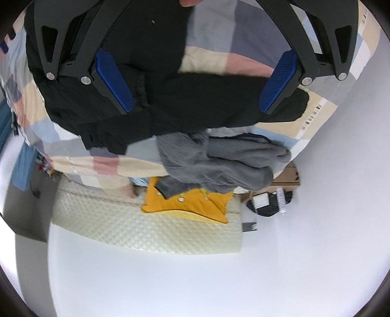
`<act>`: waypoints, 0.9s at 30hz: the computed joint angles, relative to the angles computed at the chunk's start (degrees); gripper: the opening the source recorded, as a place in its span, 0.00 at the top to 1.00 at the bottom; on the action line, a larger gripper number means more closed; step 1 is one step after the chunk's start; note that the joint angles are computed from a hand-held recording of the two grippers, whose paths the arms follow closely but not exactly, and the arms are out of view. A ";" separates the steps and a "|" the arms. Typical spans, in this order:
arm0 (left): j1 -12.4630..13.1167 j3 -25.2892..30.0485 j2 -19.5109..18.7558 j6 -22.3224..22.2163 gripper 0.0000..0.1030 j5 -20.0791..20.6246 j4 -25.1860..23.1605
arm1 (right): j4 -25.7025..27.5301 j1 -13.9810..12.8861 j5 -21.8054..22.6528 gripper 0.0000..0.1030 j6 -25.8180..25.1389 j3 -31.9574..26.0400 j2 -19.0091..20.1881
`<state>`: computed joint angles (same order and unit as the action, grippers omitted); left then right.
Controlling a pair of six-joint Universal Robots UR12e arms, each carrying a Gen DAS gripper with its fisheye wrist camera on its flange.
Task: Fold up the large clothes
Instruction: 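Move the left tool to the other black sleeve cuff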
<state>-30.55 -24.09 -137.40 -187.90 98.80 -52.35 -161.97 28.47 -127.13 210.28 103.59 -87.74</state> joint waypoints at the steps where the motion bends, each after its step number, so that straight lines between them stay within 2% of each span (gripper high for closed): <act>1: 0.54 2.53 -1.06 -1.59 0.00 -0.09 -2.04 | -0.78 0.07 -0.36 0.27 0.10 0.11 0.11; 4: 2.08 6.80 -2.92 -4.88 0.00 -2.39 -4.75 | -1.90 0.24 -1.50 0.27 0.32 0.48 0.21; 7: 2.89 11.90 -5.52 -6.80 0.00 -1.22 -8.17 | -0.91 -0.03 -1.73 0.27 1.55 0.69 0.09; 12: 4.82 14.22 -7.26 -8.11 0.00 -4.65 -10.36 | 1.87 -0.57 -2.20 0.27 3.97 0.27 0.35; 18: 6.70 6.10 -4.75 -5.48 0.00 -8.59 -8.49 | 7.15 -0.73 -3.90 0.27 6.98 -0.76 0.37; 21: 8.40 0.85 -3.24 -6.34 0.00 -14.52 -6.23 | 10.38 -0.69 -4.38 0.27 7.84 -1.59 0.36; 25: 10.25 -1.82 -3.42 -8.46 0.00 -17.79 -5.25 | 11.70 -1.06 -3.29 0.27 9.41 -2.03 0.49; 27: 11.43 -2.63 -4.05 -11.33 0.00 -19.76 -5.10 | 13.71 -1.36 -2.77 0.27 10.55 -2.66 0.77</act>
<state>-19.11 -26.72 -141.45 -199.23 79.04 -57.45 -148.26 27.11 -129.90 220.83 100.93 -86.97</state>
